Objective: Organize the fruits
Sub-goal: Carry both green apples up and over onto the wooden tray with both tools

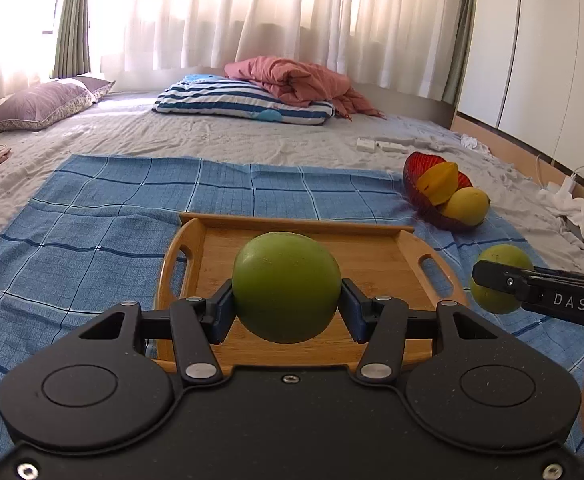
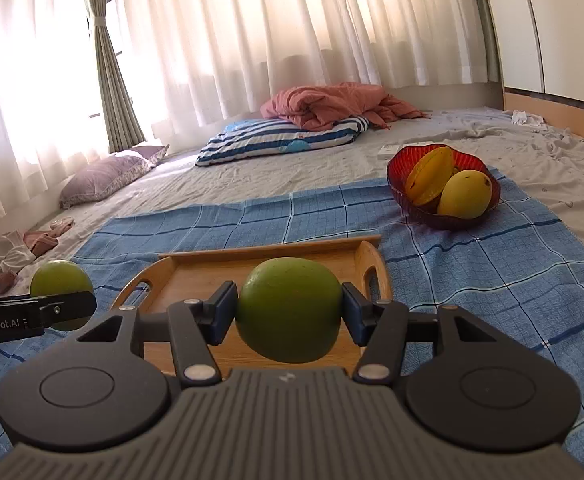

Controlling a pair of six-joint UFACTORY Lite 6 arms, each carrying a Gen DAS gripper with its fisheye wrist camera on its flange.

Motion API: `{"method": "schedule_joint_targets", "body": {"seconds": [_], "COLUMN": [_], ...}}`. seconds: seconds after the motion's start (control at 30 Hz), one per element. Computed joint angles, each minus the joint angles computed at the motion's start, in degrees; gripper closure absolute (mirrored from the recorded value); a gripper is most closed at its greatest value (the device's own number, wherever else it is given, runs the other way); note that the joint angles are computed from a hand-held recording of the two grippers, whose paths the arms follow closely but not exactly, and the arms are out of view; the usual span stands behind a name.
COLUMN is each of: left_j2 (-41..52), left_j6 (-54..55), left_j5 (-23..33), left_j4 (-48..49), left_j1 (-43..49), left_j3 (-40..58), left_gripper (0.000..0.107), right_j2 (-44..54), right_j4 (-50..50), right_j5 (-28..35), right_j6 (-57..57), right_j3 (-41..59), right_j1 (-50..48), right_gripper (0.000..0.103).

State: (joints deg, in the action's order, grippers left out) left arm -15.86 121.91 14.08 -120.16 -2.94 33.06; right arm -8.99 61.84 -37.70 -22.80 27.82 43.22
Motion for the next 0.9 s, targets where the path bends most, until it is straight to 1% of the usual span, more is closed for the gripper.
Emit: {"method": "schedule_joint_targets", "body": {"seconds": [0.03, 0.1, 0.13, 0.2, 0.27, 0.33, 0.37, 0.43, 0.53, 0.67, 0.77, 0.9], "left_j2": [3.4, 8.8, 11.8, 16.6, 20.8, 24.5, 26.4, 29.6, 33.0, 36.1, 37.7, 39.3], "left_j6": [2.4, 2.6, 4.9, 12.7, 20.4, 23.6, 23.0, 21.3, 25.9, 32.5, 34.2, 34.2], "left_j5": [-0.4, -1.0, -1.1, -1.2, -1.0, -1.0, -1.1, -1.1, -1.5, -1.1, -0.8, -0.8], "left_j4": [-2.2, -2.1, -4.3, -12.4, -19.8, -22.7, -22.4, -21.3, -26.3, -33.1, -35.0, -35.5], "left_j1": [-0.5, -0.6, -0.9, -1.6, -2.1, -2.4, -2.5, -2.6, -3.3, -4.3, -4.5, -4.6], "left_j3": [2.1, 5.9, 7.6, 9.8, 11.9, 14.2, 15.6, 18.0, 20.4, 22.2, 23.2, 24.2], "left_gripper": [0.056, 0.056, 0.056, 0.056, 0.056, 0.056, 0.056, 0.056, 0.056, 0.056, 0.056, 0.056], "right_j2": [1.7, 6.2, 8.6, 13.0, 17.5, 20.9, 22.9, 26.1, 29.5, 32.1, 33.4, 34.6], "right_j4": [-1.5, -5.5, -7.3, -9.4, -13.8, -16.9, -17.6, -15.9, -14.6, -17.4, -16.4, -17.5], "right_j5": [2.1, 7.3, 9.8, 13.6, 16.3, 17.9, 18.5, 18.9, 18.7, 18.5, 17.8, 17.5], "right_j6": [-0.2, 0.0, 0.3, 1.2, 4.7, 7.3, 7.9, 5.9, 4.5, 7.7, 6.4, 7.4], "right_j3": [1.9, 6.5, 8.9, 13.0, 16.3, 18.8, 20.3, 22.8, 25.3, 26.6, 27.4, 28.0], "right_j1": [-2.0, -6.6, -8.6, -11.5, -14.1, -15.7, -16.2, -16.5, -16.7, -17.1, -17.0, -17.1], "right_gripper": [0.044, 0.044, 0.044, 0.044, 0.044, 0.044, 0.044, 0.044, 0.044, 0.044, 0.044, 0.044]}}
